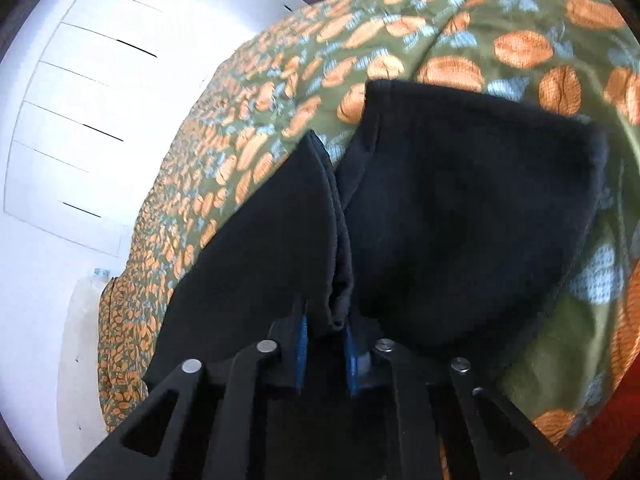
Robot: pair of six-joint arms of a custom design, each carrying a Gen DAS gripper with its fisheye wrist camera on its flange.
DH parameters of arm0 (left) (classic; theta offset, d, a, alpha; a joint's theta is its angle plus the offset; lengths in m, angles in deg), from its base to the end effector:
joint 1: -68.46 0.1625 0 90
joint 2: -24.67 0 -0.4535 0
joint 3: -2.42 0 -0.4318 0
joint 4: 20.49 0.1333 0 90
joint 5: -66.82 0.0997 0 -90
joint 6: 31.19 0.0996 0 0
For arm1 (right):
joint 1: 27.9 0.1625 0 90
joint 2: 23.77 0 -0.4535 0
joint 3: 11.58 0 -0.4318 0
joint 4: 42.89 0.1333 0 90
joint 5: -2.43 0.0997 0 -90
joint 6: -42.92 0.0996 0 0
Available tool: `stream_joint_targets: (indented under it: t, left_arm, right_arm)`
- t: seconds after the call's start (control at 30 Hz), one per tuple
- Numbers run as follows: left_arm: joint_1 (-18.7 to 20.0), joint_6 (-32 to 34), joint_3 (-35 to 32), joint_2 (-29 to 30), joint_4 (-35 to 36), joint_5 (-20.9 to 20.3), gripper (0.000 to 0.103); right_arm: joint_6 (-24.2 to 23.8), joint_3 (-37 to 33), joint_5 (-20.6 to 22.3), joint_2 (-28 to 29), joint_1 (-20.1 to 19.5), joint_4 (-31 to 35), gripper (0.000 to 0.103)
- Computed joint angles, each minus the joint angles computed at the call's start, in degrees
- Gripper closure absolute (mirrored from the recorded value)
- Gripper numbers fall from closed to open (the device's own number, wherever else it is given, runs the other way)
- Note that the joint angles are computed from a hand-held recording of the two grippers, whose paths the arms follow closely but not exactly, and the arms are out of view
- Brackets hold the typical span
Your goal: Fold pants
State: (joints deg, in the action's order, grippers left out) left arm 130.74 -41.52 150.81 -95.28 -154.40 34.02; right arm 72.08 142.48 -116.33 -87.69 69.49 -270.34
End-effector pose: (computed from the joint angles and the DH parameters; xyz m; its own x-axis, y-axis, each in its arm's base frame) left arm 0.0694 -0.3344 0.3244 -0.6548 -0.1004 -0.7492 0.3363 0.8489 -0.4077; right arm 0.1271 -0.3164 0.1521 -0.8414 0.5354 -0.0733 0.3696 0.4712 -0.8008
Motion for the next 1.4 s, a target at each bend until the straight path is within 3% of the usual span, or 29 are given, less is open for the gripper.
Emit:
stream_joint_targets:
  t: [0.1,0.13,0.27,0.4,0.53,0.8,0.87,0.93,1.07,1.13,1.23,1.3,1.4]
  left_arm:
    - [-0.25,-3.31,-1.84,-0.09,4.91,-0.9,0.001]
    - [-0.08,-3.56,-2.95,-0.23,5.35,-3.13,0.001]
    - [3.75,-0.61,-9.02,2.34,-3.21,-18.59,0.001]
    - [11.26,-1.6,-18.73,11.93,-10.15,-33.42,0.001]
    - [16.43,-6.39,-27.44,21.37,-12.63,-38.43,0.001]
    - [19.44,-10.65,-36.4,32.19,-10.63,-38.02,0.003]
    - [19.48,-10.36,-37.07,33.45,-10.93,-37.2,0.025]
    - [19.79,-10.33,-37.31,33.97,-10.53,-37.15,0.098]
    - [19.65,-10.22,-36.25,29.85,-12.03,-38.94,0.097]
    - [17.62,-7.34,-35.77,25.46,-12.59,-38.94,0.097]
    - [11.53,-2.05,-32.2,14.71,-15.07,-34.41,0.095]
    - [6.55,0.42,-26.88,4.83,-15.3,-28.78,0.095]
    - [2.9,-1.7,-17.21,-8.26,-10.11,-22.42,0.095]
  right_arm:
    - [-4.3,-1.7,-4.36,-1.8,5.38,3.7,0.09]
    - [-6.36,-2.46,-5.73,-2.66,7.81,5.1,0.09]
    - [-12.99,-4.86,-7.6,-5.98,15.2,9.16,0.09]
    - [-17.43,-7.36,-7.78,-8.49,22.09,13.08,0.09]
    - [-19.64,-8.18,-6.26,-11.62,26.04,15.64,0.09]
    - [-22.81,-7.08,-8.49,-19.11,35.08,19.82,0.091]
    - [-23.2,-6.12,-7.07,-21.65,35.92,20.37,0.091]
    - [-23.31,-5.38,-5.66,-23.94,36.16,21.29,0.091]
    - [-24.06,-5.77,-9.92,-26.33,35.98,27.28,0.091]
    - [-24.65,-5.87,-10.08,-26.76,31.87,29.56,0.091]
    - [-27.26,-7.33,-5.12,-25.11,25.04,28.04,0.091]
    - [-29.24,-8.94,0.04,-23.62,21.82,25.64,0.091]
    - [-28.57,-10.51,4.32,-24.17,18.23,28.84,0.091]
